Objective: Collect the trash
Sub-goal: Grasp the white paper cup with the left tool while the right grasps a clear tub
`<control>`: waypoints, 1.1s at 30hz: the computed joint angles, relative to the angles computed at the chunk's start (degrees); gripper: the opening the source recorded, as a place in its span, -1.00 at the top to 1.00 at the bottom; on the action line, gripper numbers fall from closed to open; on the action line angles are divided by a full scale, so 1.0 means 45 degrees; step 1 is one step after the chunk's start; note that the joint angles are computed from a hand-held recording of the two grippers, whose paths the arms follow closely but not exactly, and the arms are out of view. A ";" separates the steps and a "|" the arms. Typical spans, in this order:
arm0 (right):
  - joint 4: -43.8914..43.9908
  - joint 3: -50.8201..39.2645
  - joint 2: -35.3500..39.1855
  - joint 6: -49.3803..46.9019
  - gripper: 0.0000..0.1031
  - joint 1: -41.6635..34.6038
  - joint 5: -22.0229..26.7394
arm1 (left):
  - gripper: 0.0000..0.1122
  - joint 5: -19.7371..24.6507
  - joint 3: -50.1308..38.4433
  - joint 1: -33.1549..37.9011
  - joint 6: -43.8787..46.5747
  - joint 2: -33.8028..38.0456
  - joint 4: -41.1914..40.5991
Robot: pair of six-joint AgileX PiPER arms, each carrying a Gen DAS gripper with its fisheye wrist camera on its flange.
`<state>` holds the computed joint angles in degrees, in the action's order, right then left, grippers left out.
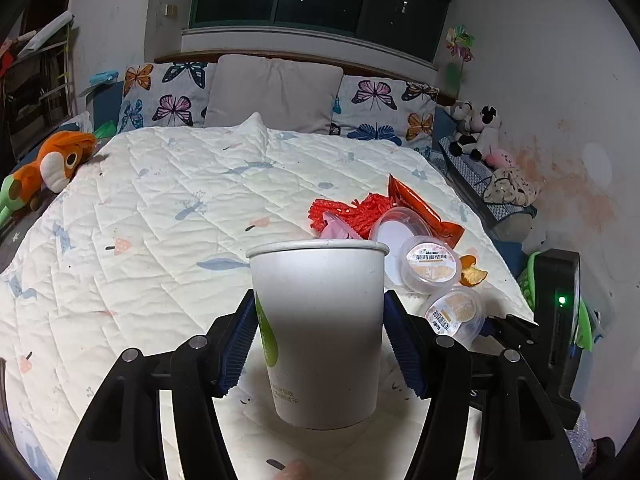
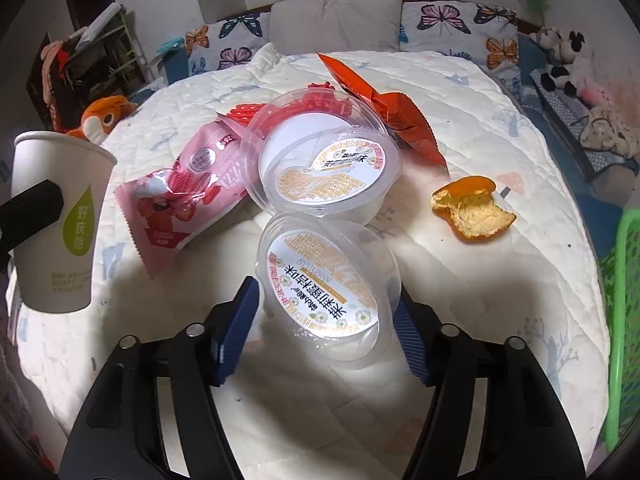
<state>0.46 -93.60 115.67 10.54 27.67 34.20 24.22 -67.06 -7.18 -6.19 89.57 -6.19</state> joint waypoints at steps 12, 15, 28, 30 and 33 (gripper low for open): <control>0.1697 0.1230 -0.1078 -0.1098 -0.21 -0.0602 -0.0539 | -0.07 -0.0048 0.0049 -0.0294 -0.0027 -0.0085 -0.0006; 0.2353 0.1766 -0.1588 -0.1554 -0.21 -0.0846 -0.0684 | -0.07 -0.0061 0.0044 -0.0558 -0.0171 -0.0153 0.0153; 0.3302 0.4663 -0.4298 -0.2389 -0.21 -0.2393 -0.1478 | -0.07 0.0194 -0.0657 -0.2322 -0.1398 0.0031 0.1225; 0.3284 0.5013 -0.4648 -0.2401 -0.21 -0.2701 -0.1542 | -0.07 0.0225 -0.0851 -0.2589 -0.1451 0.0162 0.1273; 0.3331 0.5527 -0.5135 -0.2510 -0.21 -0.3324 -0.1592 | -0.07 0.0333 -0.1237 -0.3048 -0.1637 0.0434 0.1449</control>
<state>15.45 -68.73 92.57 -0.75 12.72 27.04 25.72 -72.63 -20.89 -13.56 91.53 0.33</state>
